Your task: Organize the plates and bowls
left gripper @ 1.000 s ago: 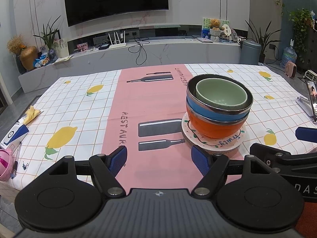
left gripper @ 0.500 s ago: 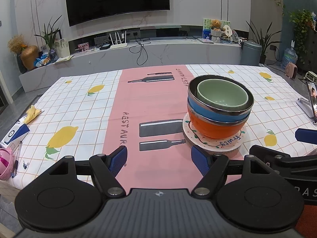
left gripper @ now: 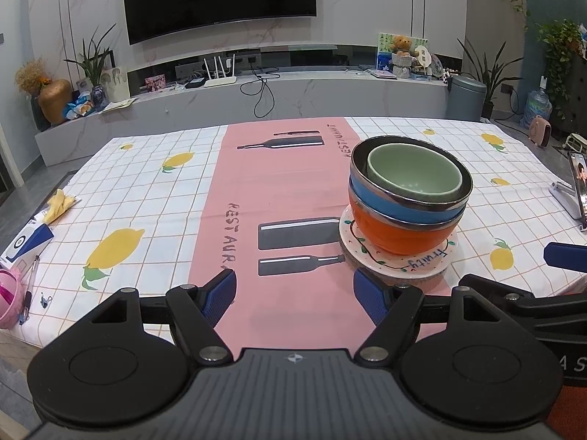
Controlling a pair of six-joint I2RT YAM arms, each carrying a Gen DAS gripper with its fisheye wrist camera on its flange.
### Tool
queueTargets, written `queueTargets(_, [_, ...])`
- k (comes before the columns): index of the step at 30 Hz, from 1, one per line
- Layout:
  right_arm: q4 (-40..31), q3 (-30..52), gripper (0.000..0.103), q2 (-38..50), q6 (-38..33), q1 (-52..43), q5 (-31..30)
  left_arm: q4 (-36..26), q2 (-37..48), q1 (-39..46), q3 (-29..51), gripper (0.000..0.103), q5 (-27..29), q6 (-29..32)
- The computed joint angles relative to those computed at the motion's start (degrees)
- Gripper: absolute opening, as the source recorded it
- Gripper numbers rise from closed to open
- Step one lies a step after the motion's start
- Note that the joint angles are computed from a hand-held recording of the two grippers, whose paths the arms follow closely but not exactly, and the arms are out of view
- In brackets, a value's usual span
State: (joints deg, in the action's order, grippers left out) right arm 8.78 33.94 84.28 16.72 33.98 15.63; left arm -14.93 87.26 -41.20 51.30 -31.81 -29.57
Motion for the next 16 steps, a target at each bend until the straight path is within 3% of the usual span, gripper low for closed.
queueTargets(16, [-0.47, 0.48, 0.096, 0.31, -0.17, -0.34, -0.34, 1.00, -0.09, 0.46, -0.60, 0.083, 1.03, -0.29])
